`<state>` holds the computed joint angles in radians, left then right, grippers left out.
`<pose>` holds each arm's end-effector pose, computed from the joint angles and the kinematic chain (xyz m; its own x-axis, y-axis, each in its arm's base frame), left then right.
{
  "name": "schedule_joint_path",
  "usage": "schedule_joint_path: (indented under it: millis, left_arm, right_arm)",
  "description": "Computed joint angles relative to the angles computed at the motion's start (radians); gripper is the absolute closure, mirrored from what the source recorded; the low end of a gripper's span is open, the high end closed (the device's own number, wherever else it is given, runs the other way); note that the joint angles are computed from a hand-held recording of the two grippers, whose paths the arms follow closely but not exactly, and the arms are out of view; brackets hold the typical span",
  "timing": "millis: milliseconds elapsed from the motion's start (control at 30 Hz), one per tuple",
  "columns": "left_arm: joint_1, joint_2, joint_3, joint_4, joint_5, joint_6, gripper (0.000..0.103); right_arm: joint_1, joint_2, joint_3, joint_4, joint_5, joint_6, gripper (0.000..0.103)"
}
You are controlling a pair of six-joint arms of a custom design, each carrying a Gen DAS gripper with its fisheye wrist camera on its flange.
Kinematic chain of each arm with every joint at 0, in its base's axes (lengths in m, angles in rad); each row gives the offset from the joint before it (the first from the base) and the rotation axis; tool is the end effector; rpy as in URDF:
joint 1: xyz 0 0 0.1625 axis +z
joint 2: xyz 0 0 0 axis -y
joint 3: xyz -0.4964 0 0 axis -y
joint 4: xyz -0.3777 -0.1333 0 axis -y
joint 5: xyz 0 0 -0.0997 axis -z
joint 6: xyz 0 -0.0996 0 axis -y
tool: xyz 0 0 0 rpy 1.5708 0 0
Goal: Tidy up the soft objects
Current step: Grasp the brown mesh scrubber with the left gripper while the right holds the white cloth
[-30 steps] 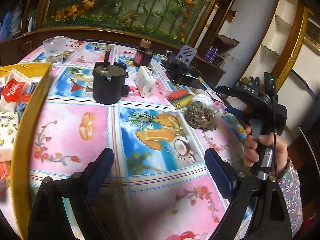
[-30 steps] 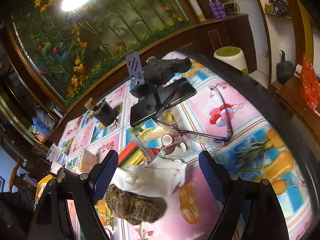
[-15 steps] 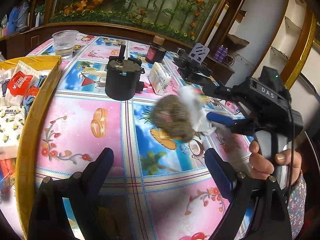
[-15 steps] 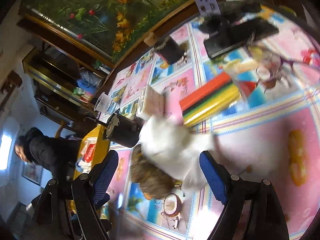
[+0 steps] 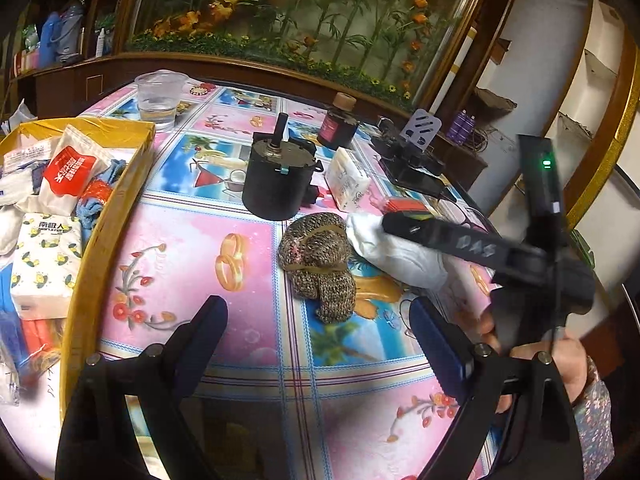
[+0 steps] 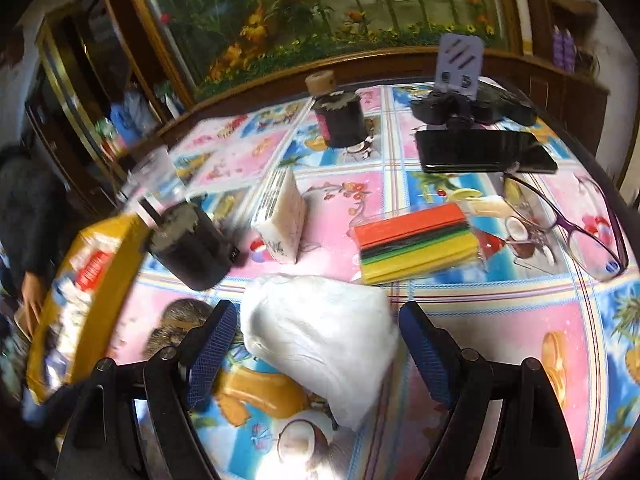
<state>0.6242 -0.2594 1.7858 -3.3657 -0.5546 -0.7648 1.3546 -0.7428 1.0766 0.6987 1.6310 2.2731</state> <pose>-0.3648 -0.5314 -0.1116 -0.8958 -0.1770 -0.4077 0.2247 0.6112 -0.7589 -0.0232 -0.6992 0.2380 -0.7661 -0.4824 0.4247 -0.6202 0.7282 -0.2917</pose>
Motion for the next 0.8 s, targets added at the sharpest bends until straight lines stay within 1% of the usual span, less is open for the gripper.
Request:
schedule_joint_path:
  millis: [33,67,100,133,167,200,267,333,400,467,500,567,633,700,733,767,800]
  left_arm:
    - [-0.001,0.0,0.0,0.006,0.005,-0.005,0.012]
    - [-0.001,-0.001,0.0,0.014,0.01,-0.01,0.012]
    - [-0.001,-0.002,-0.001,0.021,0.011,-0.015,0.012]
    - [-0.001,-0.002,-0.001,0.029,0.01,-0.02,0.012]
    - [0.001,-0.004,-0.002,0.041,0.007,-0.029,0.012]
    - [0.002,-0.005,-0.003,0.052,0.005,-0.037,0.012]
    - [0.005,-0.008,-0.009,0.079,0.001,-0.05,0.012]
    - [0.003,-0.009,-0.016,0.087,0.018,-0.049,0.012]
    - [0.007,-0.012,-0.047,0.122,0.033,-0.031,0.012]
    - [0.027,-0.018,-0.081,0.159,0.009,-0.024,0.012]
    - [0.04,-0.021,-0.107,0.21,0.01,-0.037,0.012]
    - [0.064,-0.023,-0.158,0.349,0.036,-0.095,0.012]
    - [0.085,-0.021,-0.186,0.377,-0.002,-0.096,0.022]
    - [0.098,-0.01,-0.211,0.429,0.0,-0.109,0.04]
    - [0.105,-0.003,-0.217,0.423,-0.012,-0.094,0.044]
    - [0.111,0.001,-0.216,0.388,-0.037,-0.069,0.046]
    - [0.108,0.005,-0.22,0.396,-0.02,-0.054,0.052]
  right_arm:
    - [0.008,0.005,0.012,-0.025,0.026,-0.022,0.02]
    - [0.015,0.008,0.023,-0.045,0.047,-0.042,0.031]
    - [0.019,0.01,0.038,-0.071,0.074,-0.069,0.051]
    - [0.021,0.014,0.04,-0.078,0.087,-0.082,0.058]
    - [0.019,0.006,0.055,-0.094,0.079,-0.093,0.068]
    - [0.018,0.007,0.046,-0.071,0.076,-0.085,0.08]
    - [0.012,0.0,0.032,-0.036,0.052,-0.059,0.087]
    - [0.003,-0.01,0.022,-0.019,0.004,-0.027,0.087]
    - [-0.01,-0.031,0.02,-0.005,-0.056,-0.001,0.087]
    - [-0.019,-0.046,0.016,0.007,-0.1,0.021,0.087]
    - [-0.025,-0.049,0.009,0.027,-0.122,0.033,0.087]
    - [-0.026,-0.053,0.009,0.041,-0.133,0.042,0.087]
    - [-0.026,-0.059,0.015,0.044,-0.136,0.05,0.087]
    - [-0.027,-0.06,0.012,0.058,-0.148,0.06,0.087]
    - [-0.028,-0.06,0.011,0.063,-0.154,0.063,0.087]
    - [-0.029,-0.064,0.016,0.062,-0.159,0.062,0.086]
    - [-0.029,-0.064,0.017,0.062,-0.162,0.06,0.086]
